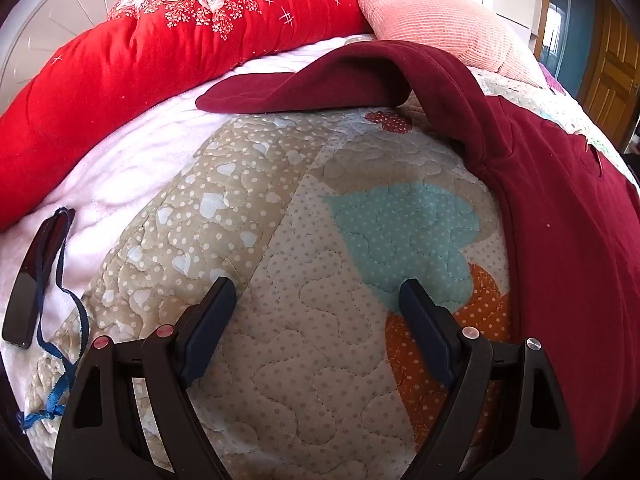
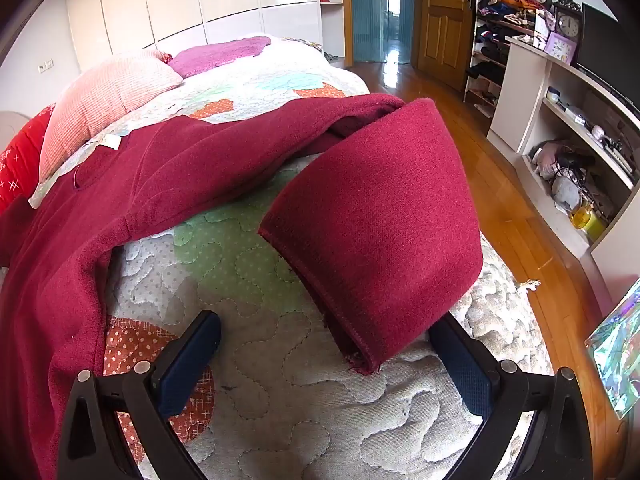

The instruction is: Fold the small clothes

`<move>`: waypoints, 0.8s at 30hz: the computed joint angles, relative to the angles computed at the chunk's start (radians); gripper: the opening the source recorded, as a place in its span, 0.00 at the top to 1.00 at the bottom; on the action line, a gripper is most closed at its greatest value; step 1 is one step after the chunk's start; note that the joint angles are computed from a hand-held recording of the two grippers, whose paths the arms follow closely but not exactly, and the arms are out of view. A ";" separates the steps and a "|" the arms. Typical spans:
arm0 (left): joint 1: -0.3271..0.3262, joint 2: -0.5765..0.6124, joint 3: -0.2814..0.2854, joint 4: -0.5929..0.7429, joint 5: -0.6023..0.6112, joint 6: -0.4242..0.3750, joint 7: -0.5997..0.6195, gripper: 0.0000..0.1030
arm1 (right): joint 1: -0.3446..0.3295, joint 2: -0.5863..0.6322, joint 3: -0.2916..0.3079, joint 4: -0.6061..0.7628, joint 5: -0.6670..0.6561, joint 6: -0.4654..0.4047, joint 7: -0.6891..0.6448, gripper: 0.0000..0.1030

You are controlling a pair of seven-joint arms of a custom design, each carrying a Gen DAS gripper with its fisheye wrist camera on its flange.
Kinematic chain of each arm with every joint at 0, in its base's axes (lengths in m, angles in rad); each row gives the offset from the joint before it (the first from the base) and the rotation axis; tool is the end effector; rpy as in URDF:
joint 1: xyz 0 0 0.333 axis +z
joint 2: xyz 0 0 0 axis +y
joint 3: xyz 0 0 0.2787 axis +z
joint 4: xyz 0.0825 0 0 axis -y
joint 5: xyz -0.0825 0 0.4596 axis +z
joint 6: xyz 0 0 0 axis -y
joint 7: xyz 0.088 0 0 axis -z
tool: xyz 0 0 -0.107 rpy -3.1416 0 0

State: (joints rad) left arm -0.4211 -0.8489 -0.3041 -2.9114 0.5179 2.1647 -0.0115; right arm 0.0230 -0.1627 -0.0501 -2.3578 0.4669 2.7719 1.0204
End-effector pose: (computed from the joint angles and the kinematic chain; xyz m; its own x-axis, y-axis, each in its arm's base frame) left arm 0.3277 -0.2132 0.3372 0.6260 -0.7787 -0.0407 -0.6296 -0.4740 -0.6156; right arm 0.5861 -0.0354 0.3739 0.1577 -0.9845 -0.0764 -0.8049 -0.0833 -0.5875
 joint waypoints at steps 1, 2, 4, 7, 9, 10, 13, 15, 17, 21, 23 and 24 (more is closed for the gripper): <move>0.000 0.004 0.000 0.005 -0.004 -0.005 -0.004 0.18 | 0.000 0.000 0.000 0.000 0.000 0.000 0.000 0.00; 0.003 0.016 -0.002 0.017 -0.005 -0.013 -0.003 0.18 | 0.000 0.000 -0.001 0.000 0.001 0.000 -0.001 0.00; 0.003 0.029 -0.003 0.030 -0.005 -0.025 0.002 0.18 | 0.000 0.000 0.001 -0.002 -0.002 0.003 0.002 0.00; -0.005 0.035 -0.016 0.047 -0.012 -0.054 -0.018 0.18 | -0.008 -0.003 0.009 -0.003 -0.039 0.002 0.033 0.00; -0.017 0.049 -0.032 0.073 -0.009 -0.094 -0.019 0.18 | -0.017 -0.018 0.014 -0.005 -0.073 -0.018 0.073 0.00; -0.027 0.054 -0.039 0.086 -0.006 -0.111 -0.016 0.18 | -0.018 -0.038 0.016 -0.018 -0.080 -0.028 0.085 0.00; -0.084 0.020 -0.035 0.084 0.001 -0.141 -0.022 0.18 | 0.000 -0.135 -0.027 -0.079 0.023 -0.056 0.019 0.00; -0.094 0.024 -0.066 0.116 -0.009 -0.174 -0.021 0.18 | 0.003 -0.228 -0.046 -0.136 0.090 -0.080 0.000 0.00; -0.113 0.030 -0.081 0.145 0.002 -0.198 -0.022 0.18 | -0.017 -0.325 -0.038 -0.185 0.079 -0.093 0.006 0.00; -0.138 0.054 -0.100 0.211 0.022 -0.225 -0.021 0.18 | -0.006 -0.525 -0.049 -0.276 0.085 -0.071 -0.109 0.00; -0.152 0.062 -0.108 0.238 0.027 -0.237 -0.017 0.18 | -0.024 -0.613 -0.023 -0.302 0.054 -0.097 -0.119 0.00; -0.161 0.060 -0.108 0.246 0.028 -0.234 -0.015 0.18 | -0.037 -0.658 -0.005 -0.316 0.032 -0.112 -0.116 0.00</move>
